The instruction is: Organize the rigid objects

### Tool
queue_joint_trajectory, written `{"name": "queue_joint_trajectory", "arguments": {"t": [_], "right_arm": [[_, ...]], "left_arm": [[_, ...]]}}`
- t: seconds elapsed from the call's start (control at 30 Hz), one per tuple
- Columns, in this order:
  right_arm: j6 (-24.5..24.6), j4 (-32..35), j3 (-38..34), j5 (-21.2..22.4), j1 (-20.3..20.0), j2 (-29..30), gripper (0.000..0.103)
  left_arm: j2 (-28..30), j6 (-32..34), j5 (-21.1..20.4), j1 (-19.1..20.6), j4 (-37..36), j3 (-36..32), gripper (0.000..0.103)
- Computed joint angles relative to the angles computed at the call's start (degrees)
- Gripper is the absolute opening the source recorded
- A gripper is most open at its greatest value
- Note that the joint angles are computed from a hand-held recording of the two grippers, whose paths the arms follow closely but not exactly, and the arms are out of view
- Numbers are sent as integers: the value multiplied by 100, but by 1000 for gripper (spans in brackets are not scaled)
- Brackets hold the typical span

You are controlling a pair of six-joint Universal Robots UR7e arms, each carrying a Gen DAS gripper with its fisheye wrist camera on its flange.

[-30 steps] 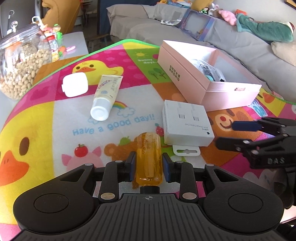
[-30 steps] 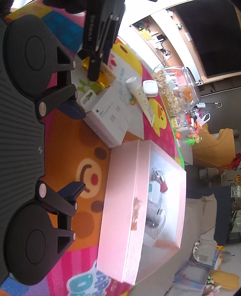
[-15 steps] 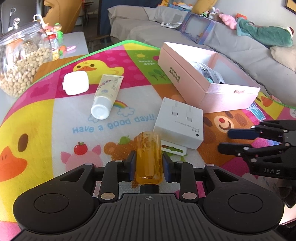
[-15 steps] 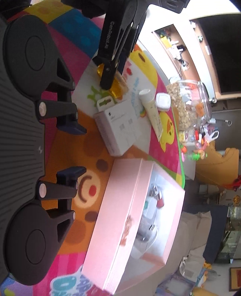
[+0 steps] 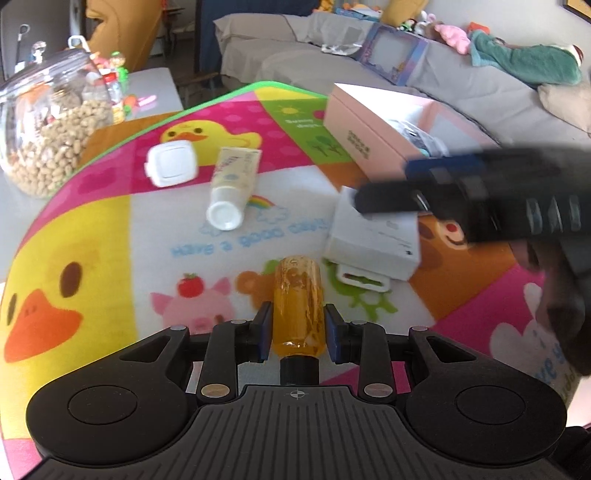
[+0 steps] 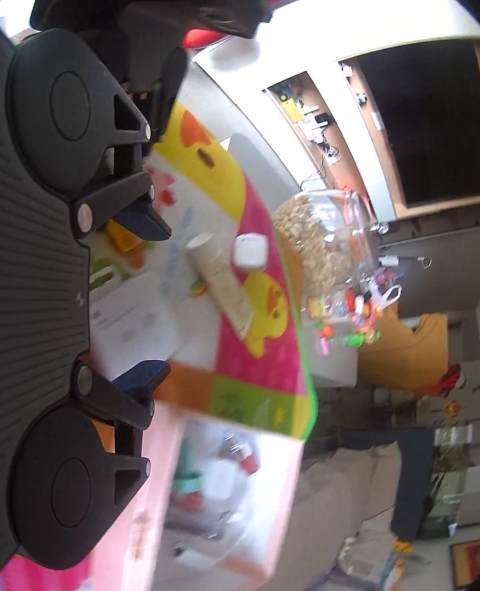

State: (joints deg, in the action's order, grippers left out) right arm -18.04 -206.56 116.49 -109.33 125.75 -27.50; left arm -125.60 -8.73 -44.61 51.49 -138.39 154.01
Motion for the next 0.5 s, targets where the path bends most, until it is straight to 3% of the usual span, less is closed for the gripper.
{"name": "queue_joint_trajectory", "arguments": {"t": [0.13,0.23,0.43,0.47,0.5], "right_arm": [[411,1016,-937,52,-7,295,72],[51,1339,-1634,175,67,708,72],[133,2556,-3322,-457,283,1703,72],[67,2649,-3528,-516,293,1838,69],[69,2764,-3675,-568,300,1920,61]], "left_arm": [[-26,131,17,205,-256,-27,32],[-14,376,-284,454,-724,5,32],[-8,560,-676,766,-1212,34,32],[-11,596,-711,793,-1249,38,32],[-11,607,-747,822,-1271,35,32]]}}
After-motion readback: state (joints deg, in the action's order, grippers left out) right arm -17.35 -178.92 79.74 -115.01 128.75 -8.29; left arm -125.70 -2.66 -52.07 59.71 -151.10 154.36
